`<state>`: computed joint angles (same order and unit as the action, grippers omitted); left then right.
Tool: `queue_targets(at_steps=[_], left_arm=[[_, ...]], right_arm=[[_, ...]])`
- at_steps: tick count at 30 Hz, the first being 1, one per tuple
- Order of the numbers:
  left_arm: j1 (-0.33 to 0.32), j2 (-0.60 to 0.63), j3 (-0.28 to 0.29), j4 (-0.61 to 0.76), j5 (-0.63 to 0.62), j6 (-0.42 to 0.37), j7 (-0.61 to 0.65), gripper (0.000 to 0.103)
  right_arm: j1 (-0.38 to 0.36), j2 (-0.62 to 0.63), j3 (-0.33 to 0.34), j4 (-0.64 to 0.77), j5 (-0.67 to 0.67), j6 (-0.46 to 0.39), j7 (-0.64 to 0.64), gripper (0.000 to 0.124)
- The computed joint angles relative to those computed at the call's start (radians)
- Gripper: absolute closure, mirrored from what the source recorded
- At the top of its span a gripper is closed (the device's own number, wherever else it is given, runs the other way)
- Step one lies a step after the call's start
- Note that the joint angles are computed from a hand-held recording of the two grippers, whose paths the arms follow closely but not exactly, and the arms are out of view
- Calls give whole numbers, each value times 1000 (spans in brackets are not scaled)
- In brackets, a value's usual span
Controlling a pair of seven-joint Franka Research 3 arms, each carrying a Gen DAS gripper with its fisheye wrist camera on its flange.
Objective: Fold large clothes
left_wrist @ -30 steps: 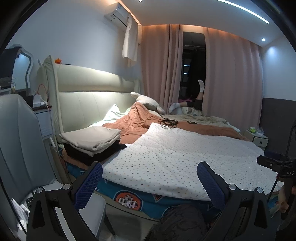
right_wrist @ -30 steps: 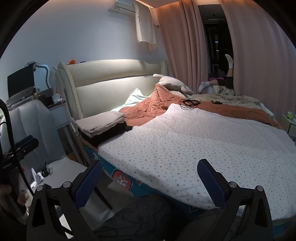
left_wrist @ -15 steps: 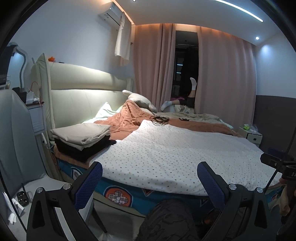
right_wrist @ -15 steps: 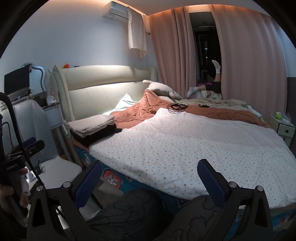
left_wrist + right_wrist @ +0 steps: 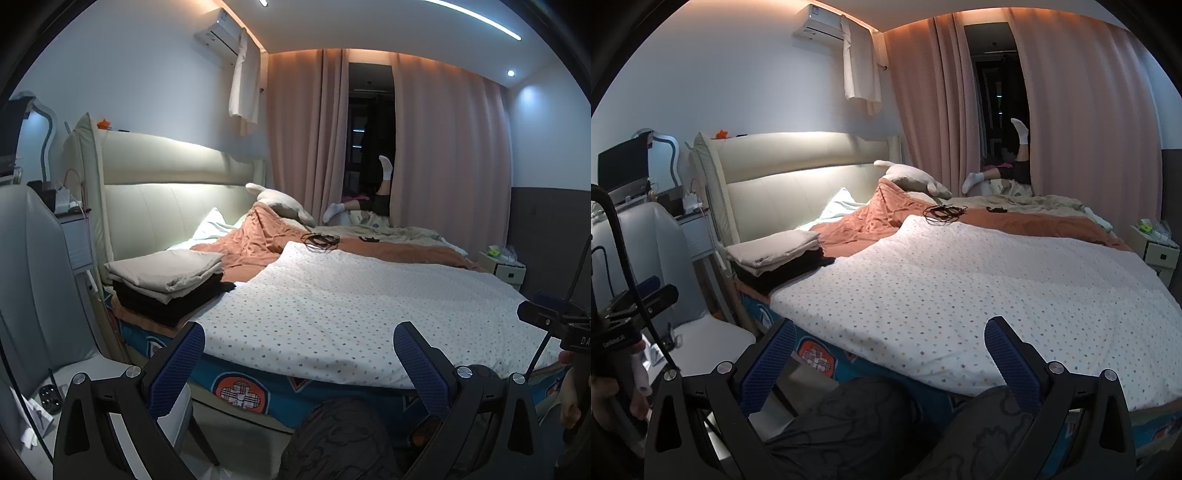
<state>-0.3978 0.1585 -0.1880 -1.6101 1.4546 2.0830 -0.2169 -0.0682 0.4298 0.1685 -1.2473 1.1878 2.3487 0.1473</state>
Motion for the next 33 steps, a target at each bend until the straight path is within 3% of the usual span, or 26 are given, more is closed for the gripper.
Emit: queue_targets(at_steps=[33], left_arm=[[-15, 6, -2, 16, 12, -34, 12, 1]], right_arm=[[4, -13, -5, -15, -2, 11, 24, 22]])
